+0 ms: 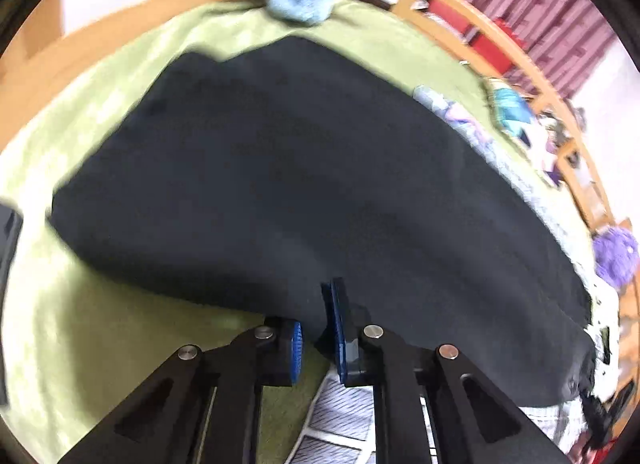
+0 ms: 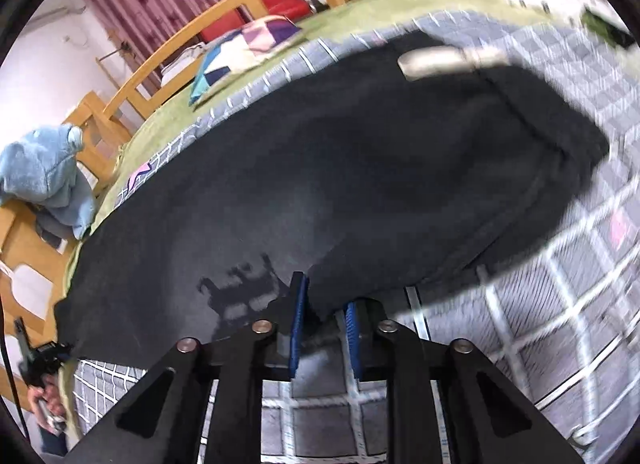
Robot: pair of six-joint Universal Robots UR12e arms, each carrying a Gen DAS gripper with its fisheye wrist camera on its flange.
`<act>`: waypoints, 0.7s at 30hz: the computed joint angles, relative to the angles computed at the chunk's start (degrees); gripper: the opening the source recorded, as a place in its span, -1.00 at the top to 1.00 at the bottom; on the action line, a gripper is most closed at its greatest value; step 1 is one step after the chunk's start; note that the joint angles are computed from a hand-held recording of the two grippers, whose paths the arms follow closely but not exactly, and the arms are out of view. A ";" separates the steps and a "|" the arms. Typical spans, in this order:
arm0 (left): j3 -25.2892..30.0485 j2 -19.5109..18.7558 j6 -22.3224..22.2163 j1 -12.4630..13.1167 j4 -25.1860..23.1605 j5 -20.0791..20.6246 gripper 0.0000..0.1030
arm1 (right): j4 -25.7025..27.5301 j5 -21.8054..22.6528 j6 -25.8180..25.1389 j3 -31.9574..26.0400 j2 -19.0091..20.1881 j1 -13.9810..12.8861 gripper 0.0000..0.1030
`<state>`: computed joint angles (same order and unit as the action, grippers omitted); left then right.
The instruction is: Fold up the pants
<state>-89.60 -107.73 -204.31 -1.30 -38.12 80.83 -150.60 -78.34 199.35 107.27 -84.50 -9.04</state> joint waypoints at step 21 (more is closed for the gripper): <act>37.20 -21.41 10.07 -4.37 -12.46 10.71 0.58 | 5.93 -3.41 -7.87 -30.44 20.42 0.82 0.31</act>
